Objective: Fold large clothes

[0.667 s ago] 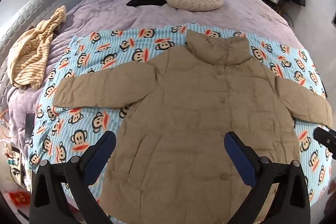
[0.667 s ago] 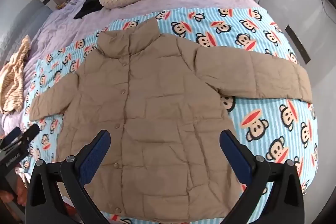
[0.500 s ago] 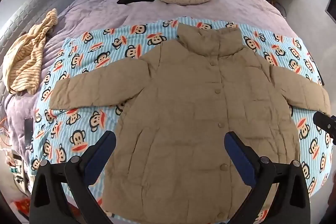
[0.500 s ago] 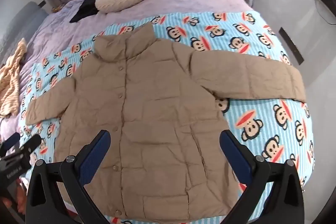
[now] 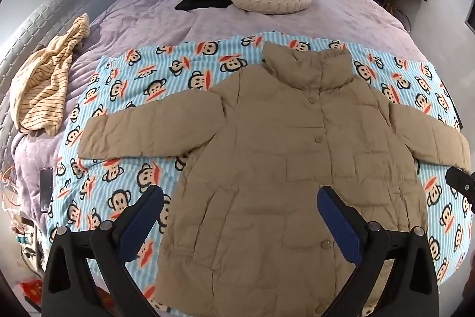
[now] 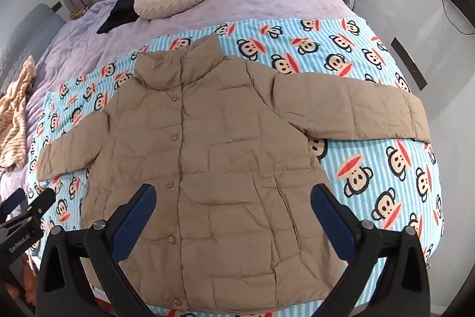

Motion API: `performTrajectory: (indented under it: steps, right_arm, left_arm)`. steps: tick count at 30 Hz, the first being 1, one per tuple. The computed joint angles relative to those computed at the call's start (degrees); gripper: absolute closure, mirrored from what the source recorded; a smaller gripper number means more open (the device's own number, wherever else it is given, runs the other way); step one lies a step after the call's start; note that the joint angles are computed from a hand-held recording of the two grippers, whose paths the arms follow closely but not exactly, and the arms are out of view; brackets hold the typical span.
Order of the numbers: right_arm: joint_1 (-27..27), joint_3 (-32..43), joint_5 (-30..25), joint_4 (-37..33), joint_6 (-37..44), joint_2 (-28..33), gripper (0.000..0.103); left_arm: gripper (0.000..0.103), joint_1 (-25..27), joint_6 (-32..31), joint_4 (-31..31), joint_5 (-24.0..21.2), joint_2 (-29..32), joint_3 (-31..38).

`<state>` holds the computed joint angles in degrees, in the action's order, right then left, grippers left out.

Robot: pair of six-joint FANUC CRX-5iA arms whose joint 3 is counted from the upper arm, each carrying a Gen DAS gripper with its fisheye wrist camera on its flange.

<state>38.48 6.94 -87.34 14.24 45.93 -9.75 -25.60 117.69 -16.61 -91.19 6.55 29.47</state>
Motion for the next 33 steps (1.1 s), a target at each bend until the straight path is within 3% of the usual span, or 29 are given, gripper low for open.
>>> performTrajectory:
  steps: [33]
  right_arm:
    - [0.9, 2.2, -2.1, 1.4, 1.1, 2.5, 0.000]
  left_arm:
    - [0.000, 1.0, -0.6, 2.5, 0.9, 1.1, -0.7]
